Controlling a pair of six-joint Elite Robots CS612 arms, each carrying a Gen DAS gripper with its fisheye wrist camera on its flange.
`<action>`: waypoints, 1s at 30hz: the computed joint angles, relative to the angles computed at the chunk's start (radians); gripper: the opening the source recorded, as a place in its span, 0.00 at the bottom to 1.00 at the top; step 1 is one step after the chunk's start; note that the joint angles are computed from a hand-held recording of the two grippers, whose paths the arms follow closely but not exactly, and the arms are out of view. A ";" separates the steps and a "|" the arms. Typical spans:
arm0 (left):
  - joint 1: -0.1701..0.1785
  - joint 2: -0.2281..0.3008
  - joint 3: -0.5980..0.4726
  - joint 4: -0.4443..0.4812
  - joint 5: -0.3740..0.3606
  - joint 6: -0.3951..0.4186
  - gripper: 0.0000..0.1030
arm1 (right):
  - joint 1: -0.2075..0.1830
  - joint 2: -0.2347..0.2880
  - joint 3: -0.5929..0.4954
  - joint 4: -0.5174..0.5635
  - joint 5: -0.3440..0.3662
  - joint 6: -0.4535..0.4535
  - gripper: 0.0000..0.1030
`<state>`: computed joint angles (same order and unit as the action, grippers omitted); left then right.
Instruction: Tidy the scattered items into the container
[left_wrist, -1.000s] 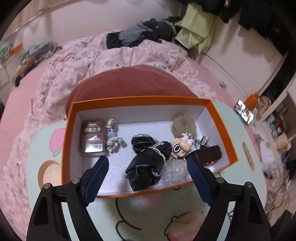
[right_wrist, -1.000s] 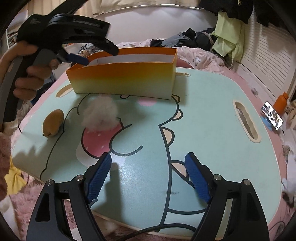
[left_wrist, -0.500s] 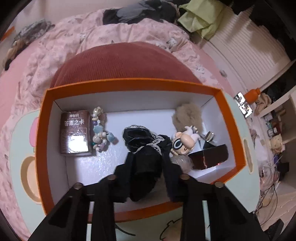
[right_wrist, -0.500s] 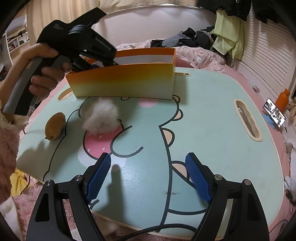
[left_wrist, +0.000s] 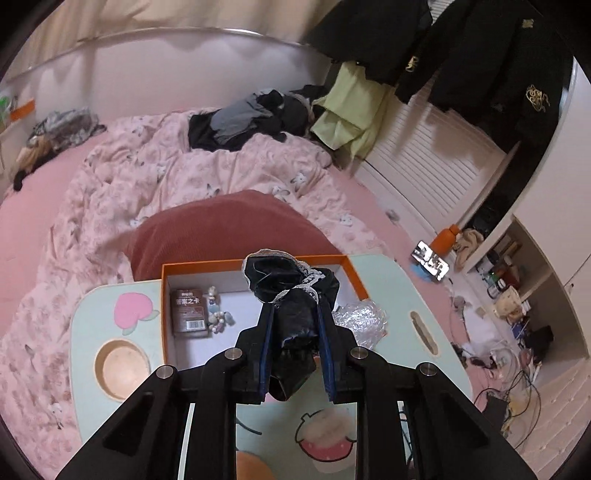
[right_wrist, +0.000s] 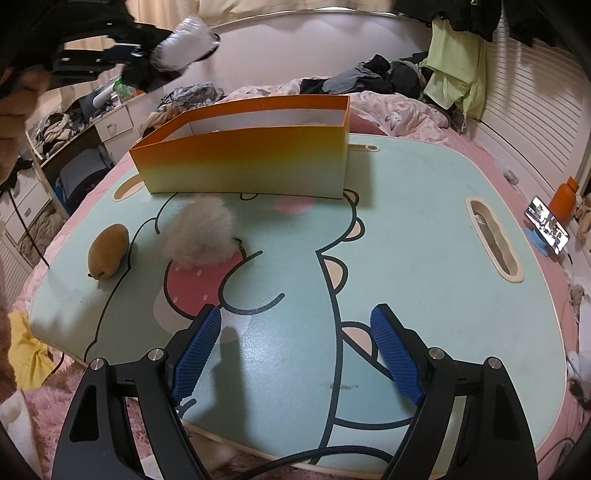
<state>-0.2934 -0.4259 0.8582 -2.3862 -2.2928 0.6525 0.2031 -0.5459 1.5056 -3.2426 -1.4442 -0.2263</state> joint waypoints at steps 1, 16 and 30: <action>-0.006 0.008 -0.006 -0.019 0.018 -0.016 0.20 | 0.000 0.000 0.000 0.000 0.001 -0.001 0.81; -0.069 0.121 -0.130 0.063 0.273 -0.061 0.26 | -0.003 0.001 -0.001 -0.002 0.010 -0.007 0.81; -0.047 0.108 -0.125 -0.003 0.183 -0.103 0.12 | -0.004 0.001 -0.002 -0.002 0.013 -0.010 0.81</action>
